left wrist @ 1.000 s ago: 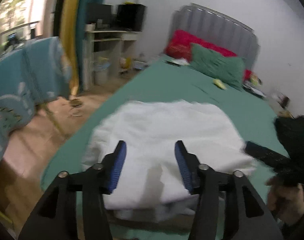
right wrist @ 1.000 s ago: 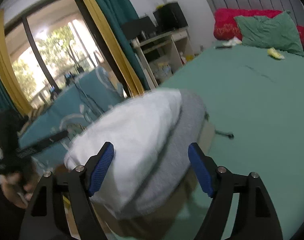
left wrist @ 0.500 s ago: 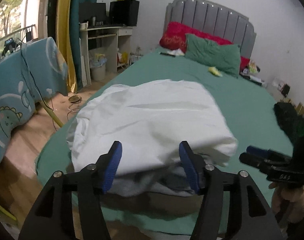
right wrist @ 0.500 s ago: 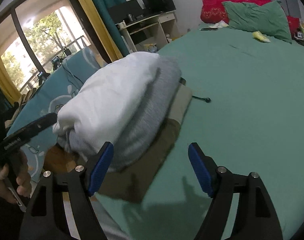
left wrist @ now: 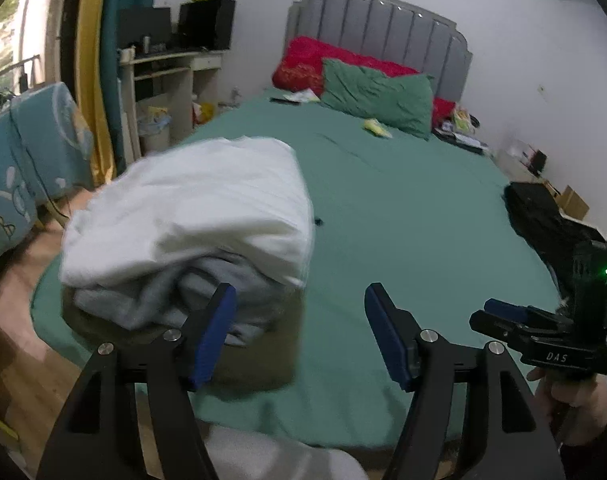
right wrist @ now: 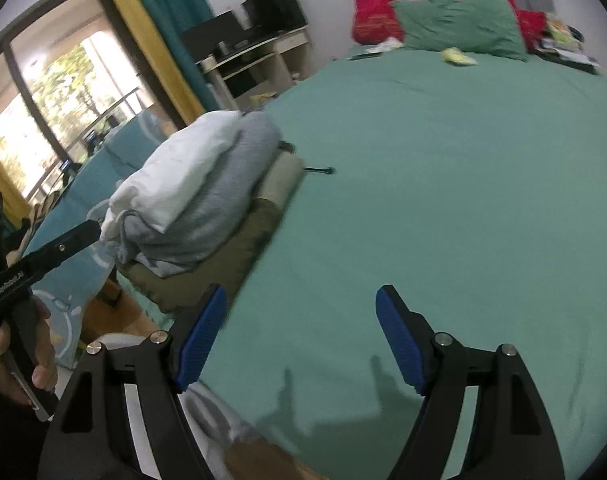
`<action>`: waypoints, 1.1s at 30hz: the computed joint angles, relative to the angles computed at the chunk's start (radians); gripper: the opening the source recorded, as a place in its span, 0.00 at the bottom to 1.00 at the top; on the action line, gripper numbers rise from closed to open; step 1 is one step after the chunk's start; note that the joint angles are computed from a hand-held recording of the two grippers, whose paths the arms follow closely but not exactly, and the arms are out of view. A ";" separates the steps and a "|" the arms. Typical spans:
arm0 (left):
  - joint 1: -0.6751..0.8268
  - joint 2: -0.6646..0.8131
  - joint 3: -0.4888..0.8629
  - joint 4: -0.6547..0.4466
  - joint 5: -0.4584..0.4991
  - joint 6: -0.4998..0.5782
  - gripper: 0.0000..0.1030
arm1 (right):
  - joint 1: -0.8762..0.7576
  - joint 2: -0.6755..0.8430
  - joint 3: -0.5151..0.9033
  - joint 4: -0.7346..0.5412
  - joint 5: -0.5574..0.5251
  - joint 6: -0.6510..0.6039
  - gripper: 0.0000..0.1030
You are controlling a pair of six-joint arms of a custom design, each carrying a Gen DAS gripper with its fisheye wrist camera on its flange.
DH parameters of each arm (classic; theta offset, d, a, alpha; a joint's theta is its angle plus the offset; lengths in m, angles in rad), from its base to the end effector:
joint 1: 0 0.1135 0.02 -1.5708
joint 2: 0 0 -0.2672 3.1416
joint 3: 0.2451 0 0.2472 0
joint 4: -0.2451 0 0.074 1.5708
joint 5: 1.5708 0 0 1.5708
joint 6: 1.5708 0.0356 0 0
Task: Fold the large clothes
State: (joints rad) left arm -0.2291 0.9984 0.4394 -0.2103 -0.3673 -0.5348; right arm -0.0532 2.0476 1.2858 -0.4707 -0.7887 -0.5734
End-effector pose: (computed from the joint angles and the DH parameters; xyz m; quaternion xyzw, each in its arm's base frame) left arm 0.1854 -0.0301 0.1872 -0.2082 0.8839 0.0131 0.4186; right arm 0.3912 0.0045 0.1353 -0.2965 0.8628 0.3124 0.2646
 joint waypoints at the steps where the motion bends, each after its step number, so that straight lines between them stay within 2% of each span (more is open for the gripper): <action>1: -0.027 0.025 0.015 -0.010 -0.004 -0.028 0.68 | -0.027 0.007 0.005 -0.015 -0.003 -0.015 0.75; 3: -0.099 0.083 0.045 -0.016 -0.040 -0.075 0.68 | -0.081 0.027 0.018 -0.043 -0.008 -0.047 0.75; 7: -0.200 0.172 0.076 0.024 -0.054 -0.131 0.68 | -0.176 0.055 0.041 -0.088 -0.009 -0.092 0.75; 13: -0.343 0.290 0.144 0.040 -0.157 -0.236 0.68 | -0.315 0.102 0.113 -0.157 -0.001 -0.141 0.75; 17: -0.436 0.362 0.218 0.010 -0.259 -0.302 0.72 | -0.393 0.109 0.158 -0.198 -0.008 -0.174 0.75; 21: -0.510 0.417 0.307 -0.030 -0.310 -0.344 0.74 | -0.454 0.103 0.211 -0.236 -0.024 -0.180 0.75; 33: -0.690 0.466 0.554 -0.184 -0.555 -0.308 0.74 | -0.598 0.019 0.299 -0.295 -0.115 -0.199 0.76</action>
State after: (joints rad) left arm -0.9195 1.4646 0.9930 -0.3948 -0.9218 -0.8429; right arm -0.6511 2.0670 1.5845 -0.7657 -0.9040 -0.7723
